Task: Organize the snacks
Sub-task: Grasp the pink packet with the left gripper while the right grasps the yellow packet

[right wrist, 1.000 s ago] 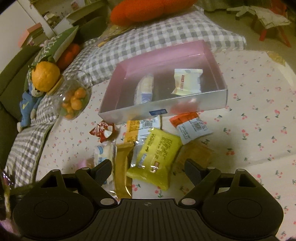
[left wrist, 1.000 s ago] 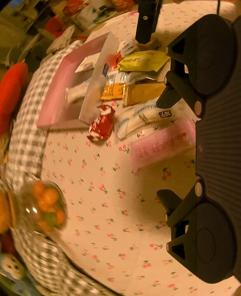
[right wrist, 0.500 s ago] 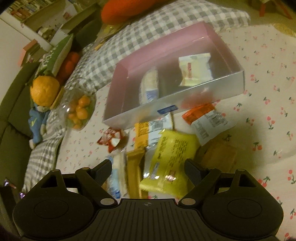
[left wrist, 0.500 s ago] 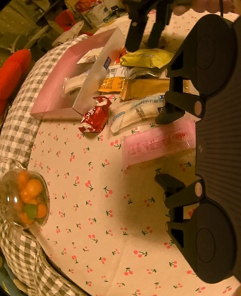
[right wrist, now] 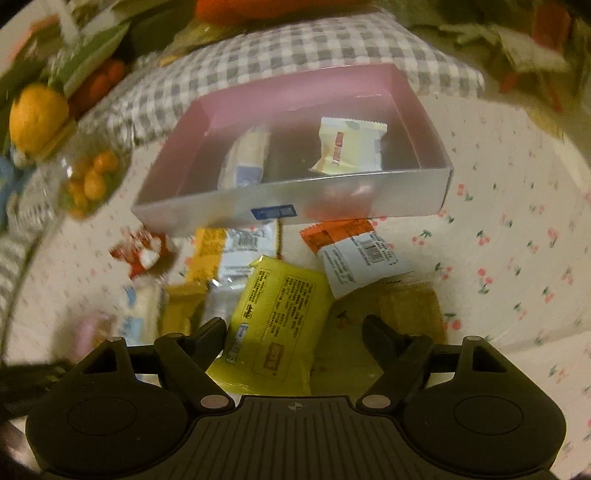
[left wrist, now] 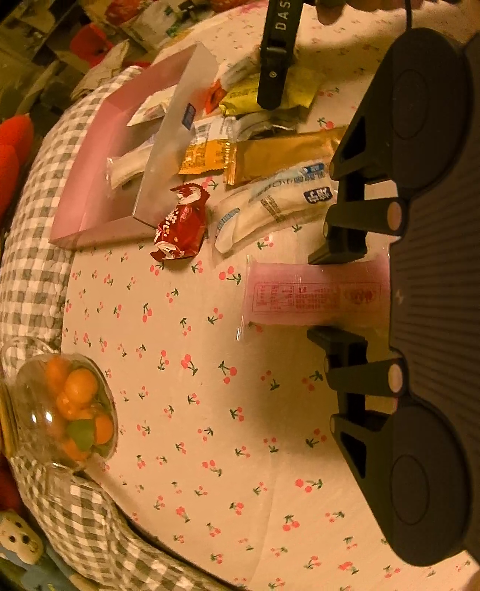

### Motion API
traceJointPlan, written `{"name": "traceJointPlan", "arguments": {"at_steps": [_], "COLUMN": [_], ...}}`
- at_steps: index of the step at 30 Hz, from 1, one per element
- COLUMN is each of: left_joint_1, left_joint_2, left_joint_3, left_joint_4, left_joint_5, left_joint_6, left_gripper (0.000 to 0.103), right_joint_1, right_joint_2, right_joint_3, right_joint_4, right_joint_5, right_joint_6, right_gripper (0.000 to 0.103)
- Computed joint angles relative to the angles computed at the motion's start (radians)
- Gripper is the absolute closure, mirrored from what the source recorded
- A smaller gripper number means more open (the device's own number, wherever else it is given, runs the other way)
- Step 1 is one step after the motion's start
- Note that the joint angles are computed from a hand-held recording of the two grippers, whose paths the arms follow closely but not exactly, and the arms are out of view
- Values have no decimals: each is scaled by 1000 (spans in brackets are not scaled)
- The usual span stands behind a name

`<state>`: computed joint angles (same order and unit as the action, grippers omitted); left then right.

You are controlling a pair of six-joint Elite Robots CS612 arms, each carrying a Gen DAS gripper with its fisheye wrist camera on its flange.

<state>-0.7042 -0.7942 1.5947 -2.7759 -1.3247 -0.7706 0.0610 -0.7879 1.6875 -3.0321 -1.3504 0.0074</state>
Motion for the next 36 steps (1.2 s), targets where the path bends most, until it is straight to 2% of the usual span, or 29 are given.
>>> {"name": "traceJointPlan", "arguments": {"at_steps": [2, 4, 7, 13, 22, 26, 33, 36], "left_joint_1": [-2, -6, -7, -7, -8, -7, -5, -4], "left_joint_2": [0, 1, 3, 8, 9, 8, 3, 2], "left_joint_3": [0, 0, 2, 1, 0, 1, 4, 4], "left_joint_4": [10, 21, 13, 3, 5, 6, 8, 7], "left_joint_5": [18, 44, 63, 65, 74, 70, 65, 62], "left_joint_6": [30, 63, 88, 102, 113, 109, 85, 77], "left_gripper": [70, 68, 65, 49, 45, 49, 65, 70], "right_joint_1": [11, 16, 13, 17, 17, 16, 20, 22], "right_joint_2": [-1, -1, 4, 7, 7, 4, -8, -11], "right_joint_3": [-1, 2, 9, 14, 15, 18, 20, 22], "right_joint_4": [10, 4, -25, -47, -47, -42, -16, -13], "right_joint_5": [-65, -98, -94, -101, -99, -97, -84, -88], "right_joint_6": [-54, -95, -124, -180, -176, -179, -203, -205], "right_gripper": [22, 22, 22, 21, 21, 23, 47, 50]}}
